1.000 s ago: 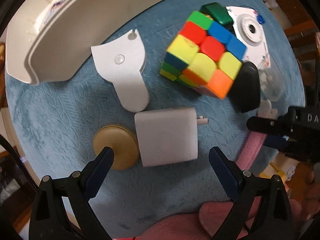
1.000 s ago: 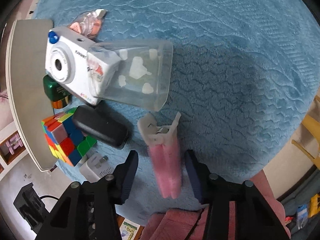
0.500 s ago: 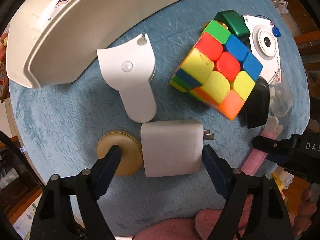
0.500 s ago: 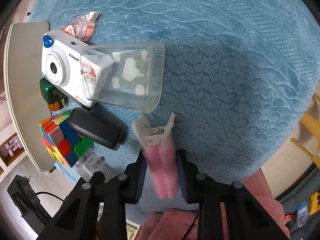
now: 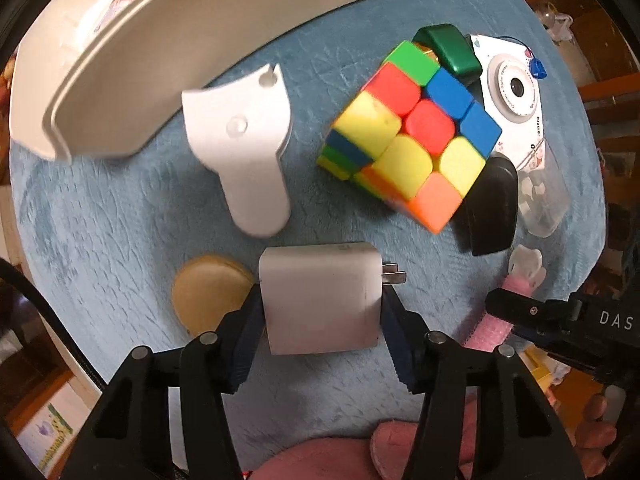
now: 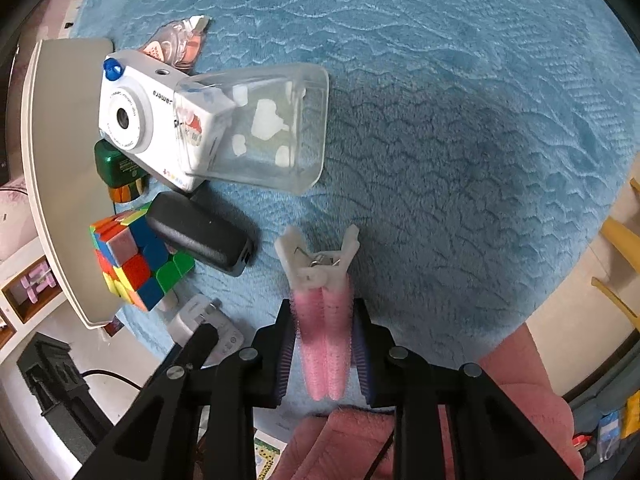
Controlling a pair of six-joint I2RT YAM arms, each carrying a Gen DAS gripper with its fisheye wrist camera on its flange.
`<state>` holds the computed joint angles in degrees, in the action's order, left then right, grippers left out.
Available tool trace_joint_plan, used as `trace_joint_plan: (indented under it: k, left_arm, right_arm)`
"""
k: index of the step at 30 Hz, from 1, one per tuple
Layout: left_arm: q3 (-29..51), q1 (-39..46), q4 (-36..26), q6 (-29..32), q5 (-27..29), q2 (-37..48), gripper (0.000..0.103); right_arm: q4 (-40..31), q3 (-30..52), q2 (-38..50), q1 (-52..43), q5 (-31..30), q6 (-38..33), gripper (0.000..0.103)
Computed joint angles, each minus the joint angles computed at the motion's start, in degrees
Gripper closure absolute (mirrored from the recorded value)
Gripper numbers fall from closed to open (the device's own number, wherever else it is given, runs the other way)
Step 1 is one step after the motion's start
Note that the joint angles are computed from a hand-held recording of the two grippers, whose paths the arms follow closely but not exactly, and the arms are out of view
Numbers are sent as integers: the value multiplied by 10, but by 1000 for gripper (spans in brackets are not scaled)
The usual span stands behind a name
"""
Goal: Organize rigid objects
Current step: 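Carry the pink brush and white charger into the tray and open both tools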
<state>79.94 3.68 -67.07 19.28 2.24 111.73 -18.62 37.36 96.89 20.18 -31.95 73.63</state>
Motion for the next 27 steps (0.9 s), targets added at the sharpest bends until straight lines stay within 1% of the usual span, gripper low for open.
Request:
trace_joint_plan:
  k: [8, 10, 14, 17, 22, 25, 27]
  left_arm:
    - [-79, 43, -9, 8, 7, -58, 44]
    - [-104, 59, -10, 13, 9, -80, 44]
    - [-130, 105, -15, 25, 20, -102, 44]
    - [-137, 157, -25, 49, 24, -120, 44]
    - [-142, 233, -43, 92, 33, -165, 44]
    - [-132, 272, -58, 127, 43, -183, 44]
    - [-118, 298, -74, 158, 58, -194, 44]
  right_arm:
    - [4, 14, -8, 49, 30, 27, 76]
    - [5, 19, -9, 71, 43, 39, 76]
    - [-7, 23, -29, 106, 63, 51, 76]
    - [-21, 36, -41, 135, 83, 60, 76]
    - [-49, 81, -42, 184, 118, 63, 76]
    - [-66, 103, -48, 197, 145, 40, 76]
    - [-66, 114, -55, 205, 164, 21, 76]
